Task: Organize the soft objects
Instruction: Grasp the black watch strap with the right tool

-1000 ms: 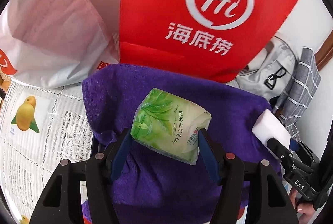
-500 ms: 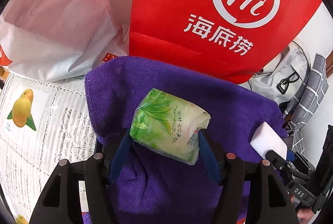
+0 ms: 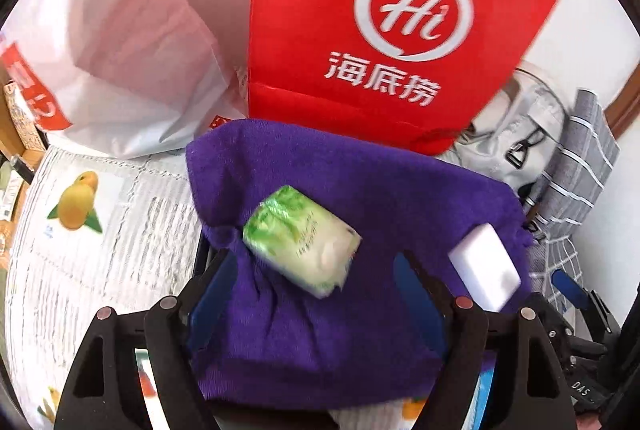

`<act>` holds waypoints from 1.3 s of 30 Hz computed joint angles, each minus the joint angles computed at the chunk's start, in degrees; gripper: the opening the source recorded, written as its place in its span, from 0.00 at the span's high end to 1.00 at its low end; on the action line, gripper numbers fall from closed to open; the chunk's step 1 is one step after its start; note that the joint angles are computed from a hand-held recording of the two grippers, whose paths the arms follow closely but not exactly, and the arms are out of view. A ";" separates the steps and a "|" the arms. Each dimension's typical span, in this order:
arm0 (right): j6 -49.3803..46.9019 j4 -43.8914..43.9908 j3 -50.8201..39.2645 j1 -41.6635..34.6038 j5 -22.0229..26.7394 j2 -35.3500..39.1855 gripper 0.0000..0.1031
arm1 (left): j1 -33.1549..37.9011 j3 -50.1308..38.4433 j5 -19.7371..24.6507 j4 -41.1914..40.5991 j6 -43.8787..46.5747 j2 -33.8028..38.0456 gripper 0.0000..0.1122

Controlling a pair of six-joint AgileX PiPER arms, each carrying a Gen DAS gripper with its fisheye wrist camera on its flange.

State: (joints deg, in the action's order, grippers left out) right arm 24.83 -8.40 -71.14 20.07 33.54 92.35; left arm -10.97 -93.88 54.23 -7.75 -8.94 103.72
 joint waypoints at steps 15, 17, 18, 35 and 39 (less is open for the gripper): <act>19.47 -13.64 12.65 17.70 10.75 -22.44 0.15 | 2.55 23.60 -1.29 -6.07 4.04 -28.09 0.31; 27.54 -20.29 14.10 25.19 14.18 -24.22 0.15 | 2.66 25.75 -0.35 -5.19 3.42 -31.46 0.31; 31.66 -23.01 14.89 28.82 16.05 -25.12 0.15 | 2.78 26.85 -0.01 -4.44 3.16 -33.21 0.31; 54.35 -28.79 20.51 53.57 19.59 -17.59 0.43 | 26.32 48.81 6.25 -15.94 26.51 -54.34 0.30; 54.93 -29.31 19.14 53.60 20.90 -13.59 0.43 | 29.00 51.36 6.71 -18.75 30.71 -55.57 0.30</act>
